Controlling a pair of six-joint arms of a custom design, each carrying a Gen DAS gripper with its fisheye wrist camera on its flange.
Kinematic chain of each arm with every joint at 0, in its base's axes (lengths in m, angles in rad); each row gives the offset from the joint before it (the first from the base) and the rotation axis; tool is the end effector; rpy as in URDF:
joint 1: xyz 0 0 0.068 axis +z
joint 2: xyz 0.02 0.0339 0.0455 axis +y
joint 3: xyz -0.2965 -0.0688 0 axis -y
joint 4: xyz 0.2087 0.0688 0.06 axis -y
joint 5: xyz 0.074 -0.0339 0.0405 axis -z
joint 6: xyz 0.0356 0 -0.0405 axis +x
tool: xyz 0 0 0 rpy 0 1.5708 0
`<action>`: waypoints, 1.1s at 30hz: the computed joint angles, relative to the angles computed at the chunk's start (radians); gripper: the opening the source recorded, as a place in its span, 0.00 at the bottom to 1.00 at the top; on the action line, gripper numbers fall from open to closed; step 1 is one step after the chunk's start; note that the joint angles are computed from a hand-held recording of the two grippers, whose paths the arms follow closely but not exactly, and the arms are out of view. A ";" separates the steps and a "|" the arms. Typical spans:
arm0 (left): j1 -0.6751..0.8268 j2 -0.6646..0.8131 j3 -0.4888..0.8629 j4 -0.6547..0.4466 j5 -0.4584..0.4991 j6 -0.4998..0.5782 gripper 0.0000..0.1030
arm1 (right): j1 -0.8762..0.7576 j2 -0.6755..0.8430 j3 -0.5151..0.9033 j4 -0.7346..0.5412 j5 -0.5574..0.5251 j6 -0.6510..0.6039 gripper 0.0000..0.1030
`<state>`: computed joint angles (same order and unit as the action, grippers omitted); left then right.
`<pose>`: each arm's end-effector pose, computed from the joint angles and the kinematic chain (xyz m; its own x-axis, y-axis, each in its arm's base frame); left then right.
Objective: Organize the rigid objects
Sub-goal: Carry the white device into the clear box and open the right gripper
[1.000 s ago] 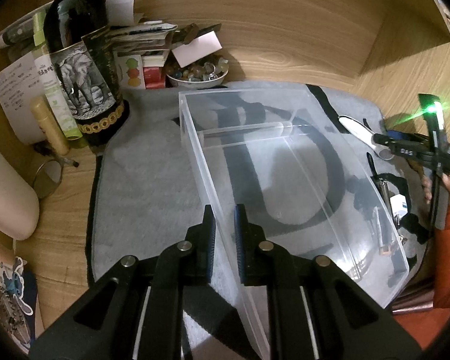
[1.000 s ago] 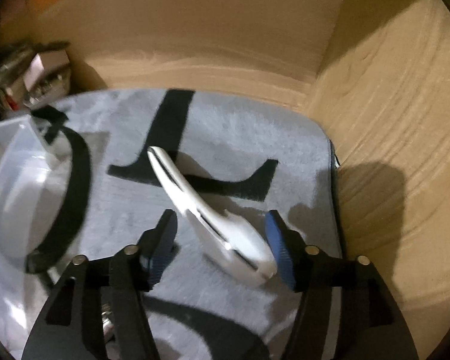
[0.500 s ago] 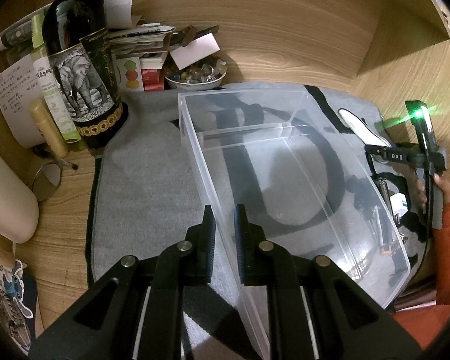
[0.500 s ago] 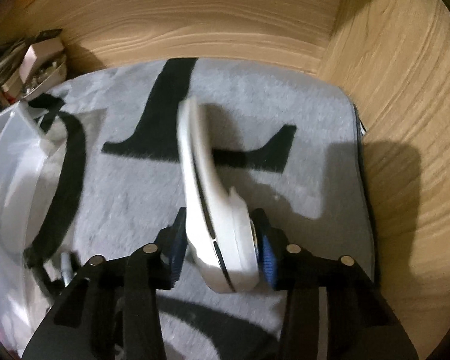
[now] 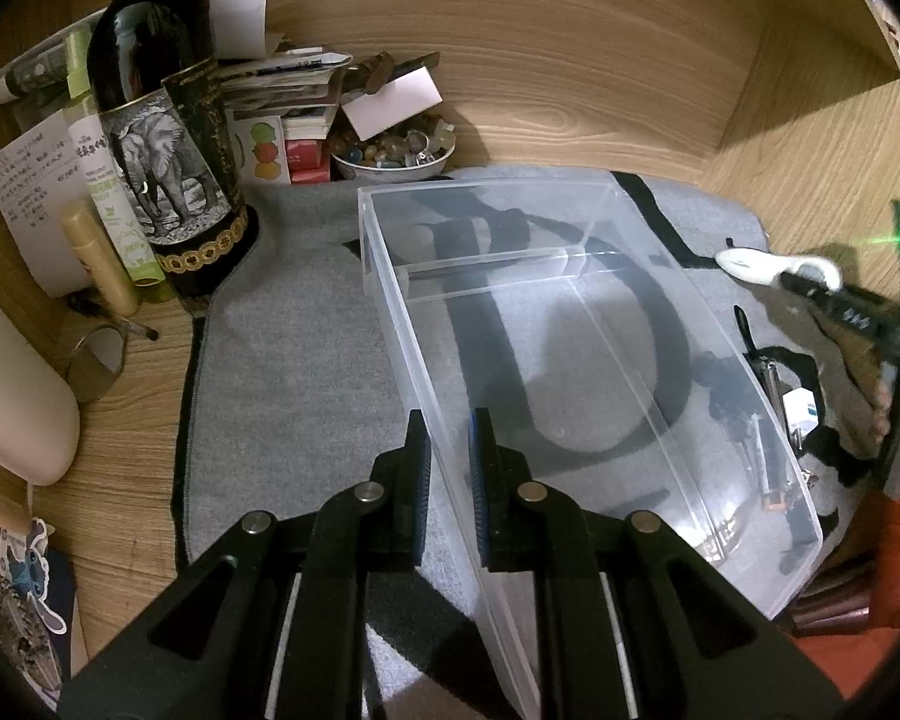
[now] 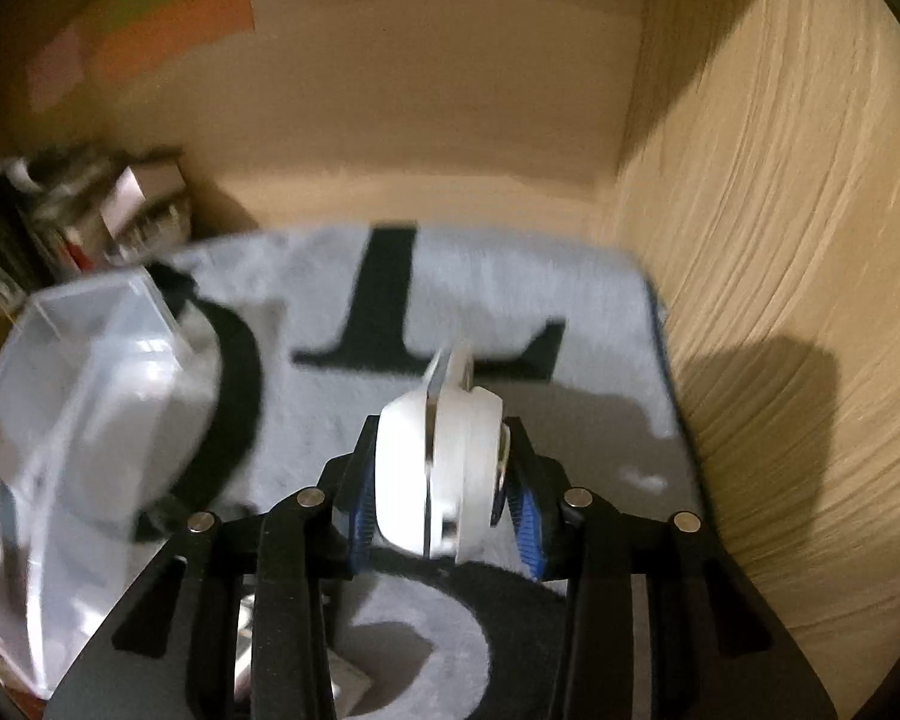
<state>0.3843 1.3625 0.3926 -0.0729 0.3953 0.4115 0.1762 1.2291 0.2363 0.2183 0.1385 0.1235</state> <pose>0.1720 0.0548 0.1731 -0.8004 0.0745 -0.5948 0.1680 0.9803 -0.1034 0.1614 0.0237 0.1744 -0.6927 0.0006 -0.7212 0.0089 0.9999 -0.0078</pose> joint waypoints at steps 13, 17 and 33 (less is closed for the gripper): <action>0.003 -0.002 -0.005 0.006 0.003 0.012 0.12 | 0.431 -0.123 0.109 -0.001 0.232 0.139 0.33; 0.002 -0.001 -0.006 0.010 0.005 0.008 0.12 | 0.537 -0.064 0.154 0.043 0.238 0.122 0.33; 0.013 0.006 -0.008 0.017 0.028 0.023 0.13 | 0.635 0.333 0.268 0.117 0.196 0.065 0.33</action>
<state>0.3969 1.3683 0.3848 -0.0563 0.4237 0.4347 0.8111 1.5622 0.5040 0.3351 0.3349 0.1881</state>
